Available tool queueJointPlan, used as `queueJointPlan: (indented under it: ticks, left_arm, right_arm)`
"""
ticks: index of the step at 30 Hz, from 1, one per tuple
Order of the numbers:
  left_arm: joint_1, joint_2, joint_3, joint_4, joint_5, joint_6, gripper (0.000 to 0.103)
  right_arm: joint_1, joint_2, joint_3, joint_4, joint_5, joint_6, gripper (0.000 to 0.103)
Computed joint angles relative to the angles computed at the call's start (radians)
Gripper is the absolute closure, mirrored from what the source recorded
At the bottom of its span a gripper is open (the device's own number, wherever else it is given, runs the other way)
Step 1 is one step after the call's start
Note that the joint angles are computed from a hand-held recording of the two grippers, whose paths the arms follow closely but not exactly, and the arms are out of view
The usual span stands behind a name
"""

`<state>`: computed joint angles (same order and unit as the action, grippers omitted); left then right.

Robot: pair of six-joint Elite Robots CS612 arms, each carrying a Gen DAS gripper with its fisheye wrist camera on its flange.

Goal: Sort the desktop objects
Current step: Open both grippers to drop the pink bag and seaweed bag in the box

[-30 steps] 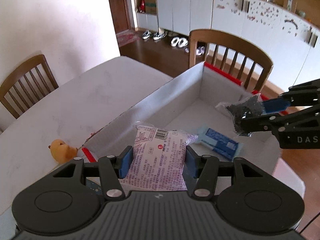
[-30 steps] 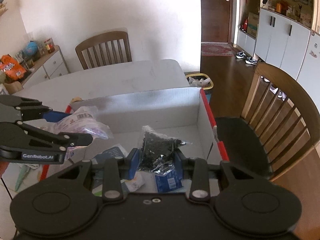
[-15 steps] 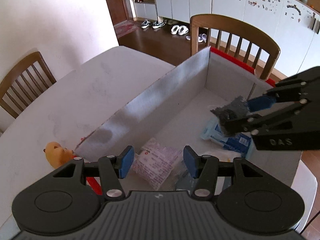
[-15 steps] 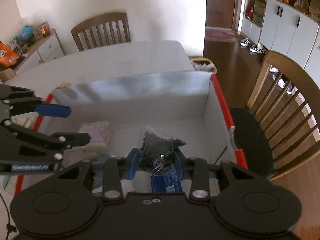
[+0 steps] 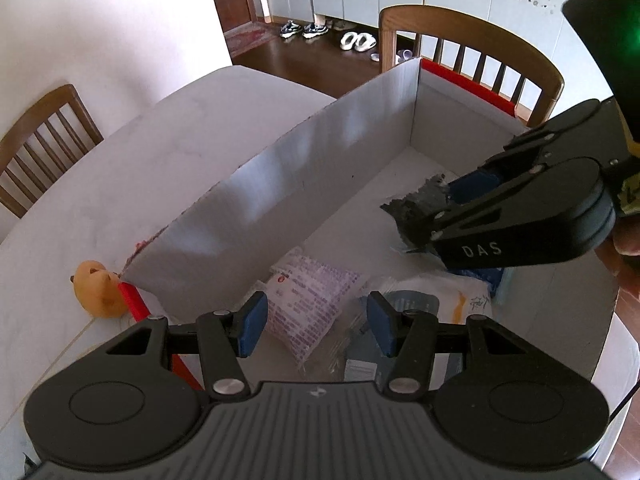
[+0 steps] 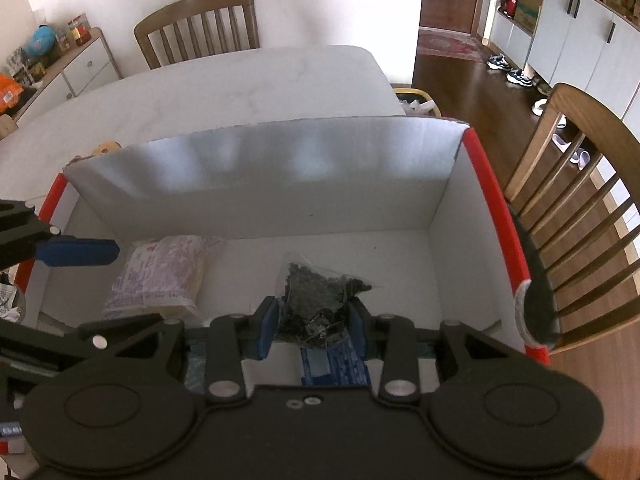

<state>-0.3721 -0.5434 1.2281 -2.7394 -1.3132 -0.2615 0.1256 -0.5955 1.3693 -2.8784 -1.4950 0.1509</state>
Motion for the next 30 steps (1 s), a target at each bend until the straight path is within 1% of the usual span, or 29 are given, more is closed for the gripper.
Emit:
queueJointPlan:
  ticks: [5,9,11,14,17,19,20,25,30]
  left_arm:
    - [0.002,0.0,-0.002,0.006,-0.011,-0.016,0.049]
    - [0.003,0.001,-0.006,0.011,-0.019,-0.023,0.049]
    - [0.002,0.002,-0.013,0.017,-0.025,-0.028,0.049]
    - [0.001,0.002,-0.015,0.023,-0.024,-0.025,0.049]
    - [0.0,0.001,-0.014,0.023,-0.024,-0.024,0.049]
    - [0.0,0.0,-0.013,0.025,-0.023,-0.027,0.049]
    - [0.0,0.0,-0.015,0.027,-0.023,-0.029,0.049]
    - [0.001,-0.009,0.0,0.012,-0.031,-0.044,0.049]
    - [0.0,-0.02,0.023,-0.014,-0.037,-0.051,0.049]
  right_arm:
    - [0.0,0.011,-0.022,0.032,0.004,0.004,0.067]
    - [-0.004,0.019,-0.041,0.068,0.02,0.012,0.066]
    - [-0.006,0.021,-0.047,0.083,0.03,0.013,0.064]
    - [-0.006,0.022,-0.055,0.094,0.025,0.011,0.063]
    - [-0.005,0.02,-0.051,0.082,0.018,0.017,0.062]
    - [-0.005,0.016,-0.046,0.082,0.013,0.022,0.055]
    - [-0.005,0.015,-0.043,0.08,0.011,0.024,0.054]
    - [-0.007,-0.003,-0.011,0.056,0.025,0.026,0.053]
    - [-0.012,-0.035,0.044,0.009,0.047,0.024,0.052]
